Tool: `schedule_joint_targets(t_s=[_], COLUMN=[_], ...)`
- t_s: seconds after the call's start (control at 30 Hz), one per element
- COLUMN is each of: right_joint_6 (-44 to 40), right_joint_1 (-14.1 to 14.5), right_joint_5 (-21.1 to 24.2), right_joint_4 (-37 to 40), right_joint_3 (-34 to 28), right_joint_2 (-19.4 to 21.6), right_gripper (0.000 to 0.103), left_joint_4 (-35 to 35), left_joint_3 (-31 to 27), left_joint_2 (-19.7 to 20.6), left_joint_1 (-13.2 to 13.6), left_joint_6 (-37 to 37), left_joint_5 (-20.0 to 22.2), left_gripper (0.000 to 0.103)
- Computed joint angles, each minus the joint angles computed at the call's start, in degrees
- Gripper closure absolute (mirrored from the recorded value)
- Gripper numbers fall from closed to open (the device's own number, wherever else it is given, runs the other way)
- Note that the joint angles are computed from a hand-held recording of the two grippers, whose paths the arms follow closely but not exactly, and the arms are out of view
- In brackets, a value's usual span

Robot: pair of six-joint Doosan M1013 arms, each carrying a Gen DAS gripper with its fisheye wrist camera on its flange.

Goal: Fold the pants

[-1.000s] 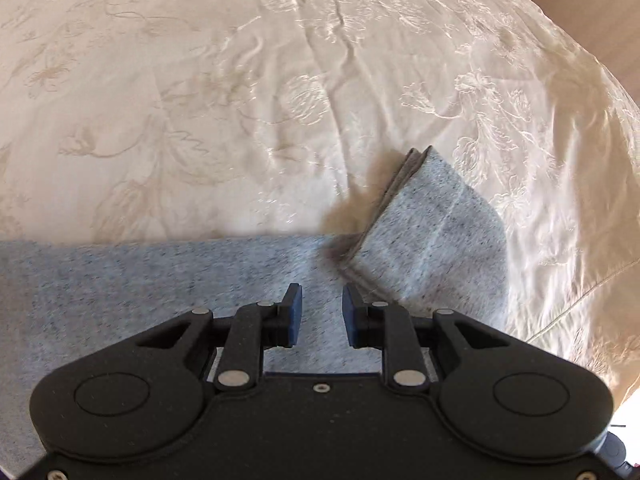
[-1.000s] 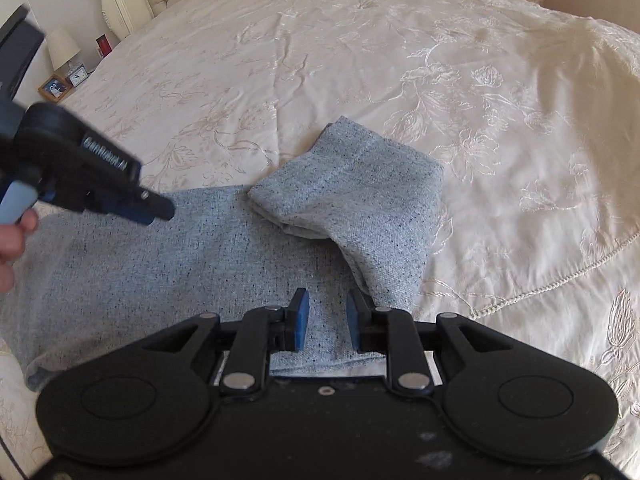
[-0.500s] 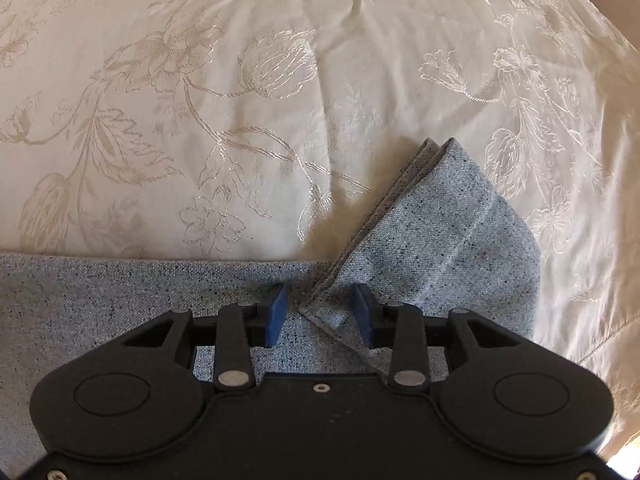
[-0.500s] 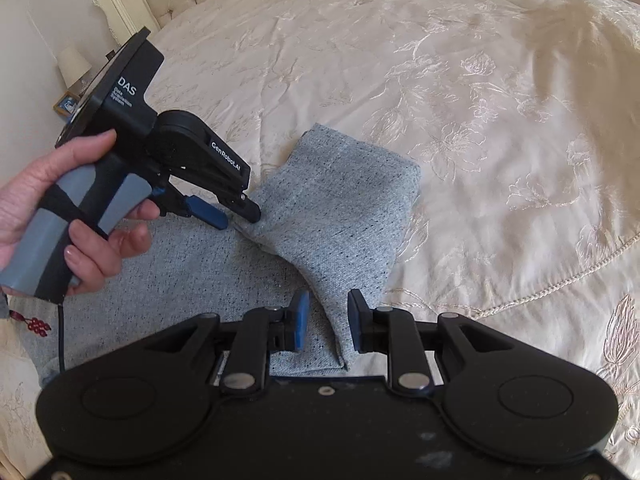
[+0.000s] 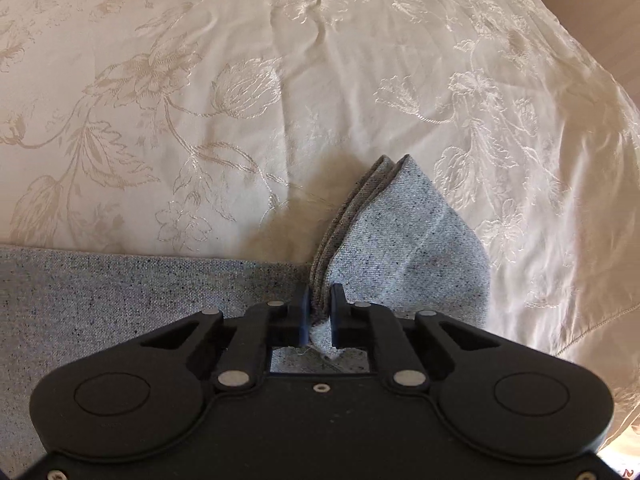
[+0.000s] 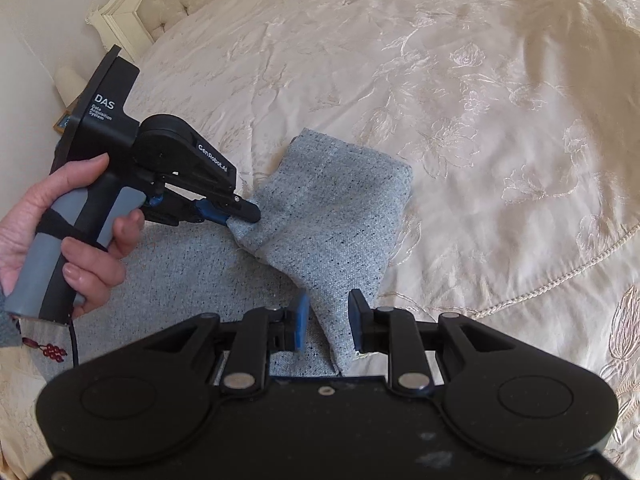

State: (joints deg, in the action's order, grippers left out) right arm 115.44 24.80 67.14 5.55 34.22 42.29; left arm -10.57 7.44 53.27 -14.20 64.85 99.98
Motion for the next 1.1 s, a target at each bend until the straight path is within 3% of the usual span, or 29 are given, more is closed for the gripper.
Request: schedule_joint_targets(t_s=[0.37,0.63,0.77,0.93,1.1], right_joint_6=[-0.4,-2.6,-3.8,-5.5,-6.5], right_joint_1=[0.2,0.6,0.9,1.2,1.4], right_joint_5=[-0.1,1.4,2.5,4.0,5.6], right_joint_4=[-0.3,1.7,2.5,2.6,2.9], right_joint_3=[0.0,-1.2,-2.9,-6.5,-14.8], right_joint_2=[-0.2,0.5,1.5,3.4,8.0], right_gripper=[0.078,0.078,0.078,0.078,0.078], left_joint_4=[2.0,6.4,5.6,9.3,11.2], left_joint_3=[23.3,38.7,42.9,42.7,42.4], left_joint_2=[-16.1,-23.3,-24.3,-24.5,-24.7], left_joint_1=[0.9,3.9,4.7,3.3,3.0], left_joint_6=[-5.2,-13.6,-15.1,-13.0,-11.3], left_joint_5=[-13.5,-13.4,-13.9,-15.5,-16.2], left_gripper=[0.092,0.092,0.091,0.091,0.091])
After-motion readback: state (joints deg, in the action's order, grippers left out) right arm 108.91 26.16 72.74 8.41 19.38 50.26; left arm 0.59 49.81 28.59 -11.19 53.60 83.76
